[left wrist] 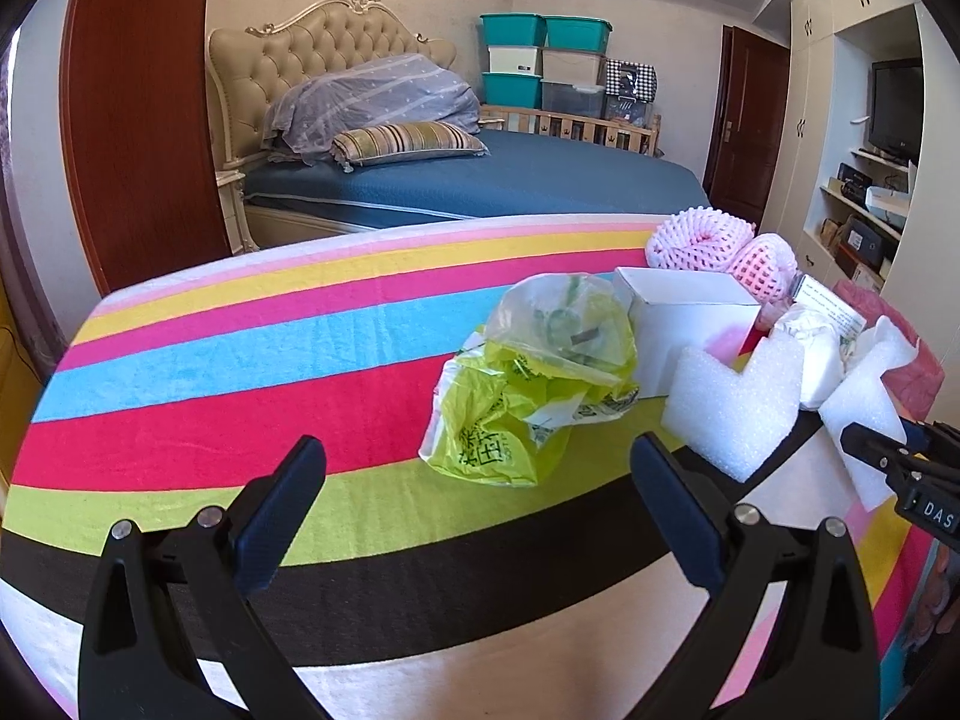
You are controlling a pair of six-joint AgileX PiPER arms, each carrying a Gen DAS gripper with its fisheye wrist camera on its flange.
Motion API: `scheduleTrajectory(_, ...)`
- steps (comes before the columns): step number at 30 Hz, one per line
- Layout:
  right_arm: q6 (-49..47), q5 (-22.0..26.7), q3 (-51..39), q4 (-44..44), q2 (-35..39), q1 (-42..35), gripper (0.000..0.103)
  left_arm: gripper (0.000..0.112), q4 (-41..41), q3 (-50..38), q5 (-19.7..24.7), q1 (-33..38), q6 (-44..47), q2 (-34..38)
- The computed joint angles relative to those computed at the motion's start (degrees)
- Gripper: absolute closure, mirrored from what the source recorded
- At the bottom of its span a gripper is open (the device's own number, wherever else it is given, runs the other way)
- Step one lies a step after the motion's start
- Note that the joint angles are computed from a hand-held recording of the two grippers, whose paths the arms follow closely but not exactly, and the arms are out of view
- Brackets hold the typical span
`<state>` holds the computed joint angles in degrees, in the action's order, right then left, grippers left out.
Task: Collect trash
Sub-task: 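Hold the foam sheet in the right tool while the left tool grasps the green plastic bag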
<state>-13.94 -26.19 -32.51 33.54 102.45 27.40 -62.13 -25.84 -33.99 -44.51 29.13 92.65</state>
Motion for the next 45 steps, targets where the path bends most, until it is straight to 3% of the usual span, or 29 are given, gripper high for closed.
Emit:
scheduleTrajectory(2,-0.7,-0.9,0.4,0.7,-0.3,0.7,0.054,0.014,-0.8,-0.6,0.2,-0.3,1.2,0.2)
scheduleTrajectory(9,2.1,-1.1,0.6,-1.9,-0.7,0.0,0.054,0.014,-13.6,-7.6,2.2,-1.3,18.4,2.1)
scheduleTrajectory(16,3.3,-1.8,1.0,-3.5,-1.0,0.0,0.054,0.014,-23.2,-17.8,5.1,2.3,34.3,9.3)
scheduleTrajectory(18,3.6,-1.6,0.9,-3.8,-0.9,-0.1,0.054,0.023,-23.2,-19.4,6.8,3.7,35.8,11.2)
scheduleTrajectory(20,4.1,-1.6,1.0,-4.3,-1.0,-0.2,0.054,0.028,-20.1,-19.4,7.6,4.0,32.9,12.2)
scheduleTrajectory(22,4.4,-0.9,0.7,-4.9,-0.8,-0.5,0.054,0.059,-11.2,-16.9,7.8,3.9,24.6,11.0)
scheduleTrajectory(27,4.2,-0.7,0.4,-4.8,-0.4,-0.5,0.054,0.075,1.5,-10.8,6.6,3.9,9.9,7.6)
scheduleTrajectory(32,3.0,-0.4,0.1,-3.7,-0.5,-0.3,0.054,0.076,6.9,-5.8,3.2,2.9,2.0,4.8)
scheduleTrajectory(35,3.0,-0.2,0.2,-3.8,-0.9,-0.5,0.054,0.076,9.7,-4.9,3.9,3.4,-1.3,4.1)
scheduleTrajectory(45,3.8,-0.3,0.3,-4.8,-0.7,-0.7,0.054,0.076,7.0,-3.4,0.2,0.3,0.6,3.3)
